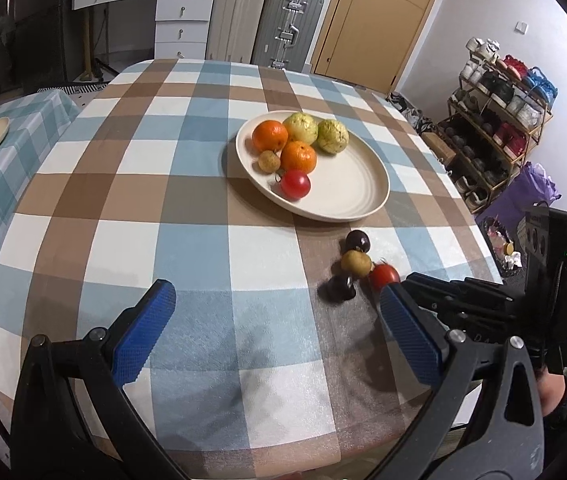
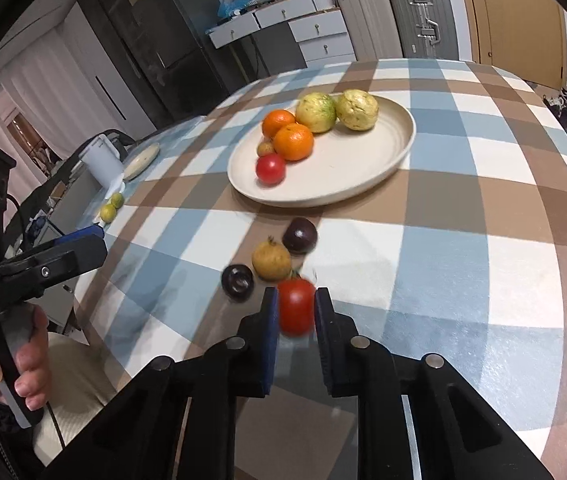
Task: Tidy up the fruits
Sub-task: 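Close the right tool on the red tomato, then lift the tomato with the right tool while the left tool moves to a dark purple plum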
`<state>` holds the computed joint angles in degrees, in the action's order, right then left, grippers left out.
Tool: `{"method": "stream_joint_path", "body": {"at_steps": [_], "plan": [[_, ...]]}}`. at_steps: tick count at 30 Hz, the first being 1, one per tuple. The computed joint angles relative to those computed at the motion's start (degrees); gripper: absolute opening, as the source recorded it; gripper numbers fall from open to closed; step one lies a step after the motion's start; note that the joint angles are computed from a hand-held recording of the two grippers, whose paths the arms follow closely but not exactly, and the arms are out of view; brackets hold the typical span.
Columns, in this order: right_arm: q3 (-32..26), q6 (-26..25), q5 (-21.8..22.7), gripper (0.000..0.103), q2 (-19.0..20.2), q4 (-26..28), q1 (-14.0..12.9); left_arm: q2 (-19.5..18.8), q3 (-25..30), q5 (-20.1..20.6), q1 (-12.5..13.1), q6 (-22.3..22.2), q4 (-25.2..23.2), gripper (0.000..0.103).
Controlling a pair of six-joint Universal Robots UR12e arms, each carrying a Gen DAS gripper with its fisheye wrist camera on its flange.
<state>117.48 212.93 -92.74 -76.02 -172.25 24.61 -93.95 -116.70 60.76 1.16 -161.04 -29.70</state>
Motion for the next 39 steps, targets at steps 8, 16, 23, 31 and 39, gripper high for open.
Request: {"method": "stream_joint_path", "body": {"at_steps": [8, 16, 23, 31, 39], "plan": [[0.00, -0.25, 0.25, 0.020, 0.38, -0.50, 0.00, 0.05, -0.05, 0.28, -0.31, 0.21, -0.43, 0.102], [-1.43, -1.12, 2.65, 0.024, 1.70, -0.83, -0.25, 0.17, 0.37, -2.09, 0.14, 1.19, -2.83, 0.102], [-2.88, -1.87, 3.62, 0.028, 2.85, 0.50, 0.00, 0.22, 0.66, -3.11, 0.52, 1.37, -4.09, 0.102], [-2.52, -0.18, 7.55, 0.027, 2.96, 0.16, -0.85, -0.26, 0.67, -0.43, 0.01, 0.99, -2.87, 0.102], [0.58, 1.68, 7.77, 0.027, 0.47, -5.26, -1.33, -0.96, 0.47, 2.60, -2.19, 4.64, -1.18, 0.102]]}}
